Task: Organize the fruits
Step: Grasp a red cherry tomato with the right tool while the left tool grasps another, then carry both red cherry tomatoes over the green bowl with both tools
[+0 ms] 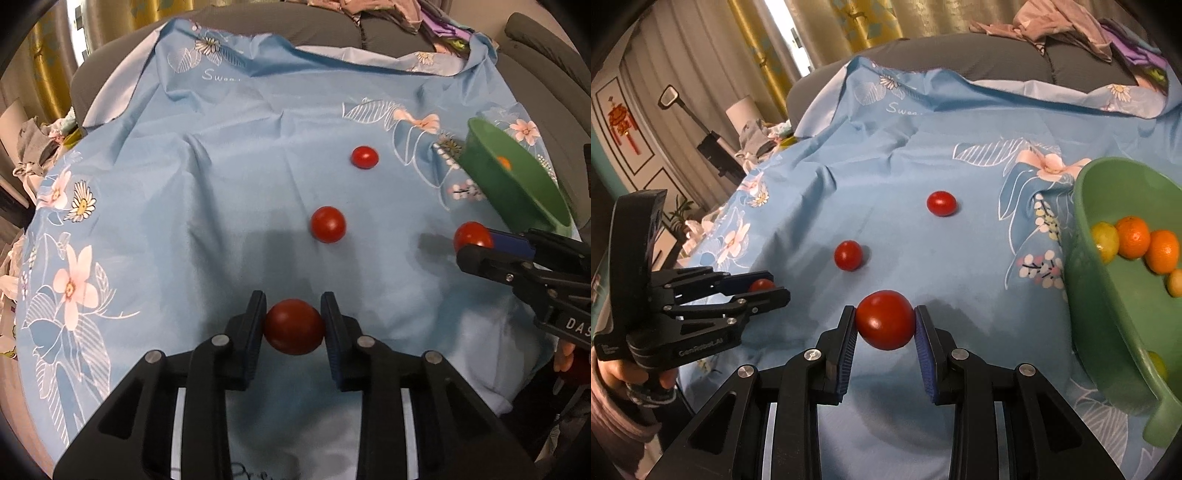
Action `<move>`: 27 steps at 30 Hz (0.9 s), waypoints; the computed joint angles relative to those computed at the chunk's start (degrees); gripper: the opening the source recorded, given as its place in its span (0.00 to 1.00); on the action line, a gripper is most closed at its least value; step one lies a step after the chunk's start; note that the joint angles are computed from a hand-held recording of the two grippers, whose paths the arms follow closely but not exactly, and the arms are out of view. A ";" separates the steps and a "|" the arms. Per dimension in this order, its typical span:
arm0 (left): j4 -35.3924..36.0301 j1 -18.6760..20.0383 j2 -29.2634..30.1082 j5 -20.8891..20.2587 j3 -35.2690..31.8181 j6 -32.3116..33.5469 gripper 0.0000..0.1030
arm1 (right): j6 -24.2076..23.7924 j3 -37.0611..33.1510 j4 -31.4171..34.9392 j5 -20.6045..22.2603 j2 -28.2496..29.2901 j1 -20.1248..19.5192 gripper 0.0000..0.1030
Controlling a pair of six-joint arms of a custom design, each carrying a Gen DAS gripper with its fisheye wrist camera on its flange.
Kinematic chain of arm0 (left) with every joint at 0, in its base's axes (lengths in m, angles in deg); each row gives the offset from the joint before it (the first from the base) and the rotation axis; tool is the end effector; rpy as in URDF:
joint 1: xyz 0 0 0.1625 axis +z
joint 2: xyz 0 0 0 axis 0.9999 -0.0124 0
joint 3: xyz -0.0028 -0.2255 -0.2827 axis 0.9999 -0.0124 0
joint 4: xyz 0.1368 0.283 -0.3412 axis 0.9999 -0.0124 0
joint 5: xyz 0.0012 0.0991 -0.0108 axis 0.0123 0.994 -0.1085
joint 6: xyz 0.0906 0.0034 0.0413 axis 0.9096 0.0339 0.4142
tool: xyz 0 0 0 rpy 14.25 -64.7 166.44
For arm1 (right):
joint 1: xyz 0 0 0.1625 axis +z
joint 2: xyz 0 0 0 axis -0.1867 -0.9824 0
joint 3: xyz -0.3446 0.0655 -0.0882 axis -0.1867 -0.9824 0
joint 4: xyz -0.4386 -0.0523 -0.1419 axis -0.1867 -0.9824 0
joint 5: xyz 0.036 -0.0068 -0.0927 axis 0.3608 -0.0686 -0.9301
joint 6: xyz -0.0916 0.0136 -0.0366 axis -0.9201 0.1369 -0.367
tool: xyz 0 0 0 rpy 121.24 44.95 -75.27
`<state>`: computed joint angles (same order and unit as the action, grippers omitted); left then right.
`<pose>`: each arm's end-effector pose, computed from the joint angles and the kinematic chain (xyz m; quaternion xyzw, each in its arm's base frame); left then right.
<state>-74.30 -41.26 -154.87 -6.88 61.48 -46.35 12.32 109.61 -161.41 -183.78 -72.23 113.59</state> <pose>-0.0832 -0.4187 0.1878 -0.0058 0.8717 -0.3060 0.3828 0.2438 -0.5171 0.0260 0.4206 -0.8993 0.0948 0.0737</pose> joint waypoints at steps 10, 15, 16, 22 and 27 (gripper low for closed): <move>9.00 -6.46 -3.88 1.04 1.10 -8.11 0.29 | -0.63 3.90 -1.31 1.62 -5.20 0.51 0.32; 11.13 -8.84 -4.55 0.97 1.39 -10.24 0.29 | -0.83 5.89 -2.18 2.15 -7.92 0.46 0.32; 11.27 -9.30 -4.73 0.89 1.48 -10.37 0.29 | -0.77 6.17 -2.33 2.22 -8.31 0.50 0.32; 10.44 -11.26 -3.92 0.88 1.04 -10.05 0.29 | -0.76 7.70 -3.21 2.85 -10.84 0.25 0.32; 6.02 -11.69 -0.52 0.99 -0.49 -6.25 0.29 | -0.70 8.67 -4.38 3.41 -12.62 -0.31 0.32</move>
<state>-68.28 -52.95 -155.40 -5.88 60.99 -52.59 11.62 118.29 -165.79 -180.37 -84.85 113.28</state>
